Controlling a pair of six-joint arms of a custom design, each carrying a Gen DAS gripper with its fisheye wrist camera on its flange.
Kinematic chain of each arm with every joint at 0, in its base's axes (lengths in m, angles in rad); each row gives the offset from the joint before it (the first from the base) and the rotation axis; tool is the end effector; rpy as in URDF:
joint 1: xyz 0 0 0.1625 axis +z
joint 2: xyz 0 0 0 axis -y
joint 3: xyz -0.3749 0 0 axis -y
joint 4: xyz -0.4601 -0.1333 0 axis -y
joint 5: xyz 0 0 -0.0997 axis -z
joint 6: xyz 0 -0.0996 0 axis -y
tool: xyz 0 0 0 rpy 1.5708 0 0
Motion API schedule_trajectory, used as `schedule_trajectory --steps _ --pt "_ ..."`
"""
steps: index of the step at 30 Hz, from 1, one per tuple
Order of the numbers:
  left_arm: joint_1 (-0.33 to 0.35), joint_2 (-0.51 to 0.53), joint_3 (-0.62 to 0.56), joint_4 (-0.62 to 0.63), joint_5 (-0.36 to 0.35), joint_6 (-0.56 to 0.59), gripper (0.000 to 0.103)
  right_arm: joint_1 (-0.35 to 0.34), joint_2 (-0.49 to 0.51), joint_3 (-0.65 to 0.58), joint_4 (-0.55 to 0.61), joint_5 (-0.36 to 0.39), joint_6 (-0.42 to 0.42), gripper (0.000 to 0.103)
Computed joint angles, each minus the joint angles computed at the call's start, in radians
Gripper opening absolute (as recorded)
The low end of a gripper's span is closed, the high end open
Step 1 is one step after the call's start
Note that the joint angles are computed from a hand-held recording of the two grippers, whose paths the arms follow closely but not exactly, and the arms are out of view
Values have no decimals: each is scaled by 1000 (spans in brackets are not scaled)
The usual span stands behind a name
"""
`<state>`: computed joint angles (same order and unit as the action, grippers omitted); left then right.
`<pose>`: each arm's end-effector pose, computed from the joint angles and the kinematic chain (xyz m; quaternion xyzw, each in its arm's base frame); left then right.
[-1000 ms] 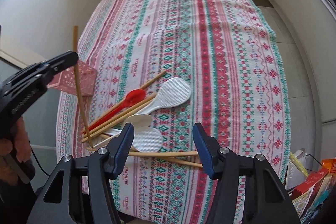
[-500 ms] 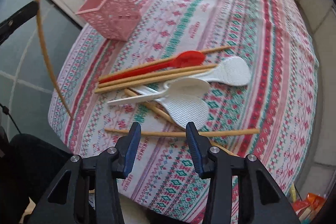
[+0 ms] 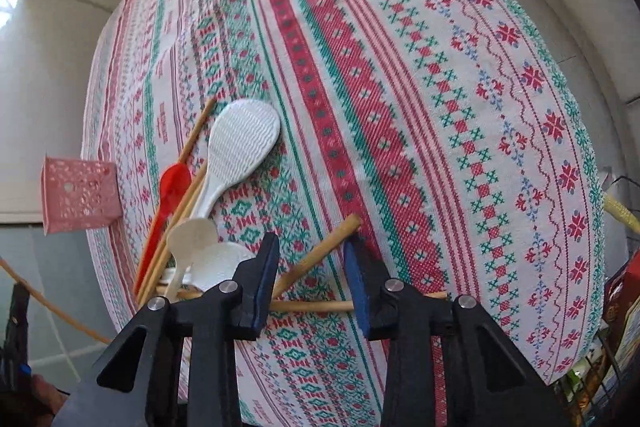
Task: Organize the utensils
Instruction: 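Lift the chopstick with the left tool while the right tool grasps another chopstick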
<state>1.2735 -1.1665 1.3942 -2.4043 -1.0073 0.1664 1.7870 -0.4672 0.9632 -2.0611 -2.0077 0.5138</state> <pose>-0.0342 -0.7484 0.3909 0.1300 0.9114 -0.3033 0.2461 0.2689 -0.7995 0.0216 -0.1441 -0.9655 0.0748 0.2034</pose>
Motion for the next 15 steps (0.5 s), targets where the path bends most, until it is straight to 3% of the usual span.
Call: schedule_trajectory --steps 6,10,15 --pt "1 10 -10 1 11 -15 7 -32 -54 77 -92 66 49 11" --pt "-4 17 -14 -15 24 -13 7 -51 -92 129 -139 127 66 8" --pt "-26 -7 15 -115 36 23 7 -7 -131 171 -225 121 -12 8"
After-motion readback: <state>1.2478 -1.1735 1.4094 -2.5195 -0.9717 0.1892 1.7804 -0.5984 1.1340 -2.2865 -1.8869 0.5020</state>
